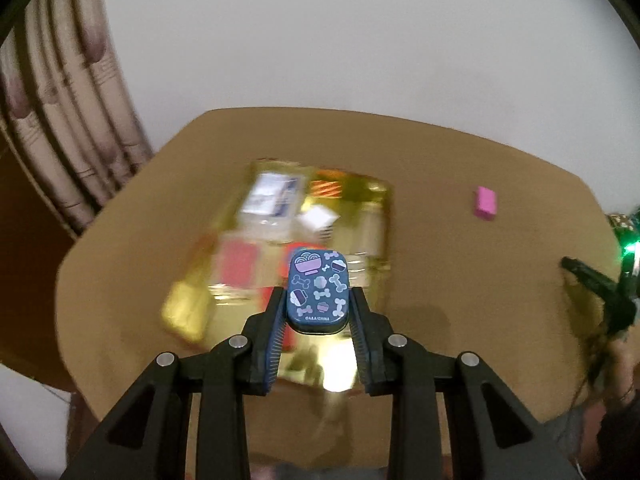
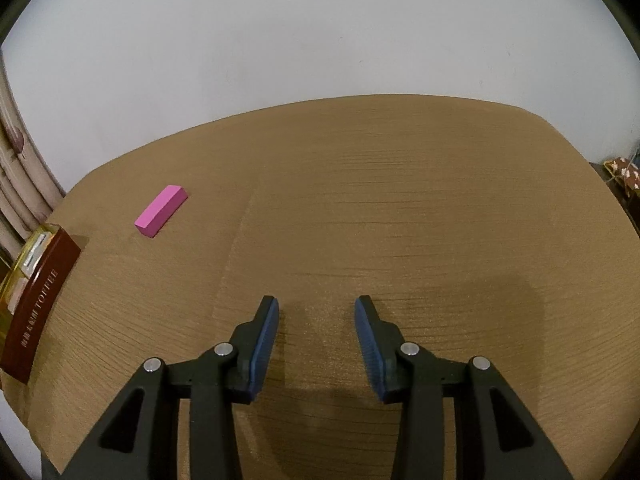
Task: Organize rigid objects
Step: 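Carry the blue mint tin into the gold tin and open the left tool, then move the right tool to the pink block and grasp it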
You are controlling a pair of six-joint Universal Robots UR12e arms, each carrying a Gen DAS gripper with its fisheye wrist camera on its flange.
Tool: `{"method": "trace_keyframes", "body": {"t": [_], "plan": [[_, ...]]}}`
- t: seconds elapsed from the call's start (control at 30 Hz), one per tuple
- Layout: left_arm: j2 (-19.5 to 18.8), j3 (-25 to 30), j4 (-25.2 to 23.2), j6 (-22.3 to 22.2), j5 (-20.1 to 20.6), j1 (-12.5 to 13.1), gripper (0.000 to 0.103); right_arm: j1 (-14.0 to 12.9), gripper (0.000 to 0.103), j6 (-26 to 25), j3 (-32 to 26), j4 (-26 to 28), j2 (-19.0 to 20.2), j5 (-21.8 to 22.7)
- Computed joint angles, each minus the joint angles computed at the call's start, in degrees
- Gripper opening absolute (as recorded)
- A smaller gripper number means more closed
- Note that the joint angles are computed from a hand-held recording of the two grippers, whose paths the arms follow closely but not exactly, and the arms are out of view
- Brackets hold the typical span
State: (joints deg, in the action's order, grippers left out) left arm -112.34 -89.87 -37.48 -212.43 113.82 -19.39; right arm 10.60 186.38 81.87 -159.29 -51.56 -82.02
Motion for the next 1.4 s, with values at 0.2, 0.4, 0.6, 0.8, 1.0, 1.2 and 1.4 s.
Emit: {"method": "trace_keyframes", "body": {"t": [0.2, 0.4, 0.6, 0.8, 1.0, 1.2, 1.4], "plan": [[0.54, -1.92, -1.02, 0.48, 1.75, 1.14, 0.027, 0.69, 0.046, -1.57, -0.72, 0.87, 0.36, -2.09], [-1.69, -1.11, -1.18, 1.1, 0.81, 2.57, 0.027, 1.1, 0.05, -3.05, -1.18, 1.5, 0.58, -3.47], [-2.82, -0.89, -1.27, 0.82, 1.12, 3.23, 0.027, 1.42, 0.053, -4.17, -1.65, 2.09, 0.78, -4.65], [-3.6, -0.72, -2.48, -0.29, 0.82, 3.47, 0.028, 1.51, 0.053, -4.25, -1.91, 2.18, 0.99, -4.73], [-3.56, -1.05, -2.82, -0.69, 1.06, 3.55, 0.032, 2.08, 0.056, -4.47, -2.88, 4.06, 1.08, -6.33], [-2.76, -1.74, -0.49, -1.45, 3.18, 2.52, 0.044, 2.02, 0.056, -1.39, -4.39, 4.94, 0.57, 0.49], [-1.12, -3.05, 4.36, -3.32, 4.32, 0.01, 0.063, 3.54, 0.056, 0.03, -11.52, 9.31, 2.86, 4.66]]}}
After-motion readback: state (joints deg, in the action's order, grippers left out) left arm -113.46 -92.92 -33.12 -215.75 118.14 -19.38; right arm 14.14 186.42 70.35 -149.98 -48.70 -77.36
